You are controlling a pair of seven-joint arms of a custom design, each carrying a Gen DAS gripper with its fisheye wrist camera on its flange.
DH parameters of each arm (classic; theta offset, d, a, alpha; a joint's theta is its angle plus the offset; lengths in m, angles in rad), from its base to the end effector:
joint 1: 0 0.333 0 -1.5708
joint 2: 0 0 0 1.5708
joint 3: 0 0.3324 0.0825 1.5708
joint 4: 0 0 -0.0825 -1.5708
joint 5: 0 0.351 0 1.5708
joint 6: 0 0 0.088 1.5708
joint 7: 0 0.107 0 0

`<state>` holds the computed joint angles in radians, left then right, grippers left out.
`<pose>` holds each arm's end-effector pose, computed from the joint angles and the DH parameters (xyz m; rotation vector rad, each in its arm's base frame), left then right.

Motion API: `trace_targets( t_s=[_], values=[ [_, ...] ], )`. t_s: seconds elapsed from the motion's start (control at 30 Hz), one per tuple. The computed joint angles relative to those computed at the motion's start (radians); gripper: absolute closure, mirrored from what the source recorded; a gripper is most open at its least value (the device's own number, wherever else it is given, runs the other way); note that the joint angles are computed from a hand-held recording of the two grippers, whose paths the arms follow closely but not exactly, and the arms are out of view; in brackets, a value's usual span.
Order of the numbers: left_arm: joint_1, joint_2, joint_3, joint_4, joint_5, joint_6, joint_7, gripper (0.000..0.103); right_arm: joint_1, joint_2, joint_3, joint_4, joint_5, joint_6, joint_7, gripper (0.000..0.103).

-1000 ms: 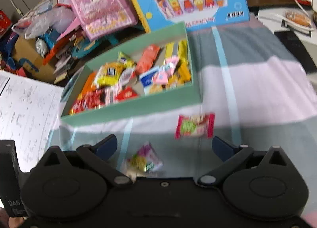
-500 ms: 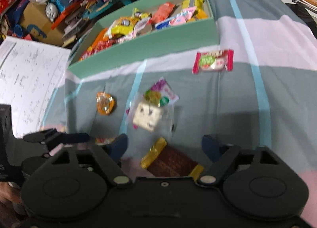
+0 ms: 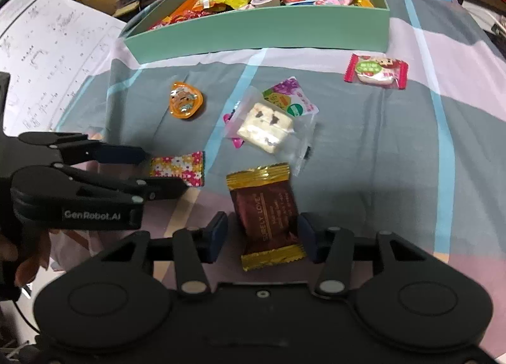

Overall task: Organize snacks
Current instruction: 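Grasp the brown gold-ended chocolate with the right tool while the left tool grasps the flowered candy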

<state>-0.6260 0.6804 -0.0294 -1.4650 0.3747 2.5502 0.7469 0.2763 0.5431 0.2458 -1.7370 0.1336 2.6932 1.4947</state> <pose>0.5831 -0.4479 0.3537 -1.9010 2.0816 -0.5582 0.6090 0.3151 0.3545 -2.2522 1.4473 -0.0769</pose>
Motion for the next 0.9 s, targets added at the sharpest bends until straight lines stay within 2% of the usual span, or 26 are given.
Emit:
trace_targets(
  t_s=[0.07, 0.13, 0.33, 0.4, 0.43, 0.47, 0.7, 0.9],
  values=[
    [-0.002, -0.001, -0.001, -0.001, 0.009, -0.004, 0.017, 0.032, 0.034, 0.002, -0.029, -0.004, -0.040, 0.025, 0.029, 0.053],
    [0.000, 0.005, -0.005, 0.010, 0.009, -0.016, 0.037, 0.032, 0.072, 0.002, -0.066, -0.007, -0.111, 0.043, 0.050, 0.065],
    [0.004, 0.042, -0.016, 0.073, 0.011, -0.044, 0.125, 0.033, 0.003, 0.007, -0.019, -0.001, -0.046, 0.040, 0.090, 0.067],
    [0.010, 0.051, -0.027, 0.086, 0.008, -0.023, 0.169, 0.056, -0.021, 0.009, -0.002, 0.003, -0.011, 0.039, 0.095, 0.067],
    [0.010, 0.055, -0.031, 0.091, 0.003, -0.018, 0.190, 0.075, -0.027, 0.012, 0.002, 0.006, 0.000, 0.040, 0.099, 0.067],
    [0.007, 0.058, -0.031, 0.100, -0.003, -0.021, 0.201, 0.079, -0.033, 0.014, 0.005, 0.009, 0.009, 0.040, 0.100, 0.067],
    [0.003, 0.036, -0.003, 0.057, -0.070, 0.035, 0.084, 0.082, -0.054, 0.032, 0.025, 0.039, 0.048, 0.041, 0.087, 0.067],
    [0.007, 0.026, 0.012, 0.072, -0.067, 0.047, 0.052, 0.082, -0.068, 0.047, 0.042, 0.090, 0.082, 0.038, 0.061, 0.067]
  ],
)
